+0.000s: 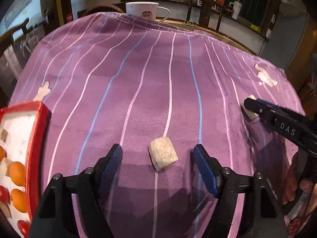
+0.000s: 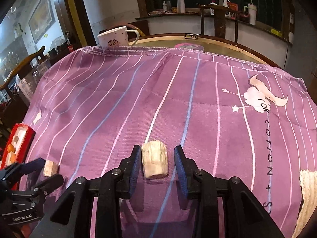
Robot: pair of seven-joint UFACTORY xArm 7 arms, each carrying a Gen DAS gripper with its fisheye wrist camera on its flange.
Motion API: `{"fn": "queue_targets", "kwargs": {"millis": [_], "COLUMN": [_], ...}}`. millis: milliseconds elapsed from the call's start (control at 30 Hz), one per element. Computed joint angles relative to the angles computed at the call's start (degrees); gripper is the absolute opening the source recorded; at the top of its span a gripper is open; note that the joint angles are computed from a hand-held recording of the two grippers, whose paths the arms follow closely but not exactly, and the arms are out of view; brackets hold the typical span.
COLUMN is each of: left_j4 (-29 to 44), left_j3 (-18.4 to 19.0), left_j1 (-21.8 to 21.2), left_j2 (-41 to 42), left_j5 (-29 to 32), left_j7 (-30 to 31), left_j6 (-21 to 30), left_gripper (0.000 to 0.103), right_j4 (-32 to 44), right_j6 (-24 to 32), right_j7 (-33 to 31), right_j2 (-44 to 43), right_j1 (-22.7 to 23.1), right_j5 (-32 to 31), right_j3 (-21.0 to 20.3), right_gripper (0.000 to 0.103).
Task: Organize fruits
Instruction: 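Grasp a wooden cylinder with the left tool while the right tool grasps another, then carry both wooden cylinders into the tray and open both tools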
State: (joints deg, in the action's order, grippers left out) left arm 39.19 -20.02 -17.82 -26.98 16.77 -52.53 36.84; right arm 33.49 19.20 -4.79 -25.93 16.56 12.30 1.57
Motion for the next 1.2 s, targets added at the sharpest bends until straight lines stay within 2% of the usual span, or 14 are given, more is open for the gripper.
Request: {"fn": "queue_targets", "kwargs": {"millis": [67,133,167,367,667,867,1033,1200], "left_j4": [1.08,0.77,0.77,-2.23,-8.95,-12.63,-14.84,-17.03], "left_j3": [-2.64,-2.27,-2.07,-0.38,-1.37,-2.32,-1.78,-0.12], "left_j1": [1.56,0.98,0.77,-1.31,-4.42,-4.59,-2.78,0.39], "left_j2": [0.52,0.21,0.03,-5.46,-23.90,-39.05,-51.68,-62.99], "left_j5": [3.86,4.31,4.08,0.14,-6.34,-9.20,-9.63,-9.22], "left_j7": [-1.74,-1.88,-2.15,-2.85,-3.38,-4.85,-4.28,-1.29], "left_j6": [2.35,1.77,2.14,2.91,8.73,18.61,29.03,39.86], "left_gripper": [0.038,0.025,0.025,0.025,0.025,0.025,0.025,0.025], "right_j4": [0.00,-0.50,-0.93,-1.67,-5.54,-6.42,-6.22,-4.39], "right_j6": [0.47,-0.15,-0.38,2.54,7.74,11.28,12.83,12.34], "right_j7": [-0.67,-0.19,1.19,0.35,0.77,2.45,4.65,6.31], "right_j2": [0.41,0.45,0.09,-3.02,-13.74,-19.24,-21.80,-19.89], "right_j1": [0.72,0.18,-1.18,0.93,5.38,9.10,13.07,18.09], "right_j5": [0.16,-0.51,-2.23,-0.14,3.88,4.40,4.61,5.37], "right_j3": [-0.15,0.80,2.35,0.06,-0.28,2.86,5.59,8.52], "right_gripper": [0.037,0.033,0.031,0.029,0.029,0.029,0.029,0.029]}}
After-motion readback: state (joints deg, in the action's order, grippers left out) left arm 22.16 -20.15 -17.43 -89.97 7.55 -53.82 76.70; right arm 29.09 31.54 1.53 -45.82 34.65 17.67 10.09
